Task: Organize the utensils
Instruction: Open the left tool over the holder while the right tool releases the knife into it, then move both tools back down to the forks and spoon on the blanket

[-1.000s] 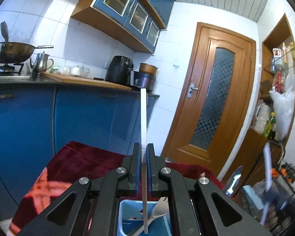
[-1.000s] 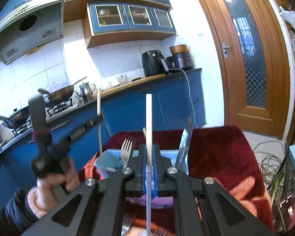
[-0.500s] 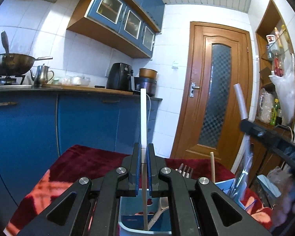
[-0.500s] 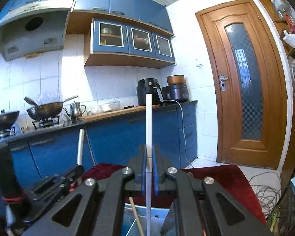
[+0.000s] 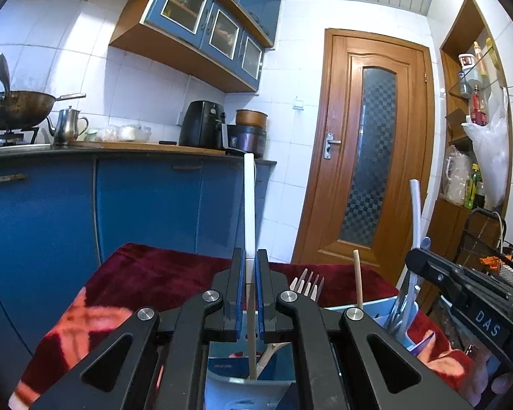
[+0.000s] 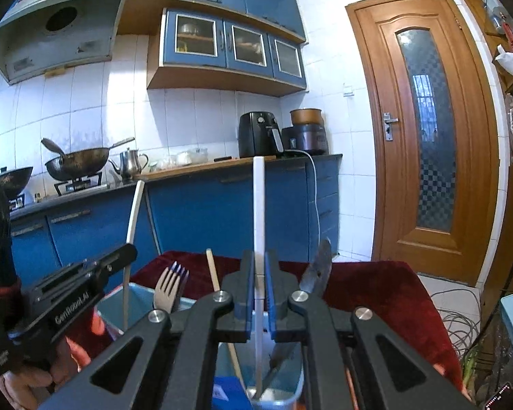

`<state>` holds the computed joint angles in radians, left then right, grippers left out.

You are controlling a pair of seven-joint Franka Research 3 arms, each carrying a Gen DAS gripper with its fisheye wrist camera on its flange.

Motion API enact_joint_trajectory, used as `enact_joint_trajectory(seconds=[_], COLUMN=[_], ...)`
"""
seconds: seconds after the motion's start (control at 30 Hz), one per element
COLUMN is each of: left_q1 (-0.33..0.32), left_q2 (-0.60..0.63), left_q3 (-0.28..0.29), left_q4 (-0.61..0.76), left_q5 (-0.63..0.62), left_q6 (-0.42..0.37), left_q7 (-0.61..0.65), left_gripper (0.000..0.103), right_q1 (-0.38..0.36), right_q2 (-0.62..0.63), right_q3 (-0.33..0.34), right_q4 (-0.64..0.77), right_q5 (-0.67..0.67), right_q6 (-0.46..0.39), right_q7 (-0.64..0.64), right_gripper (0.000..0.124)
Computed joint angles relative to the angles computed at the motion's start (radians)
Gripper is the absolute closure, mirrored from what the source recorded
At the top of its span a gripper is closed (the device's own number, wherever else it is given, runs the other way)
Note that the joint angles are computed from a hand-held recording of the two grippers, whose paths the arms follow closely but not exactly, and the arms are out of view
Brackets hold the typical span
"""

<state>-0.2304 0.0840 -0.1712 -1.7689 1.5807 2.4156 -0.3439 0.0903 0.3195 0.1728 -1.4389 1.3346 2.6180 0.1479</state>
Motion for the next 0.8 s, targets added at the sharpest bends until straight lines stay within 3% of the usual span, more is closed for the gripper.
enact_joint_trajectory(seconds=[0.27,0.43,0.8], left_q1=[-0.005,0.001,0.012], left_q2=[-0.026,-0.043,-0.078], left_q3=[-0.011,-0.017,-0.033], left_q4=[-0.035,-0.054,-0.095], left_q5=[0.007,-0.002,-0.070], left_q6=[-0.009,0.003,0.025], left_q7=[-0.004,-0.010,0.031], left_gripper=[0.097,0.097,0.094], right_q1=[0.000,-0.005,0.015], right_q2=[-0.030,-0.060,-0.158], right_q3=[-0.016,-0.020,-0.068], right_q4=[-0.043,-0.073,-0.175], right_q5=[-0.049,-0.005,0.026], right_q6=[-0.029,-0.045,-0.071], right_q7=[0.048,0.021,0.016], right_gripper=[0.115,0.096,0.096])
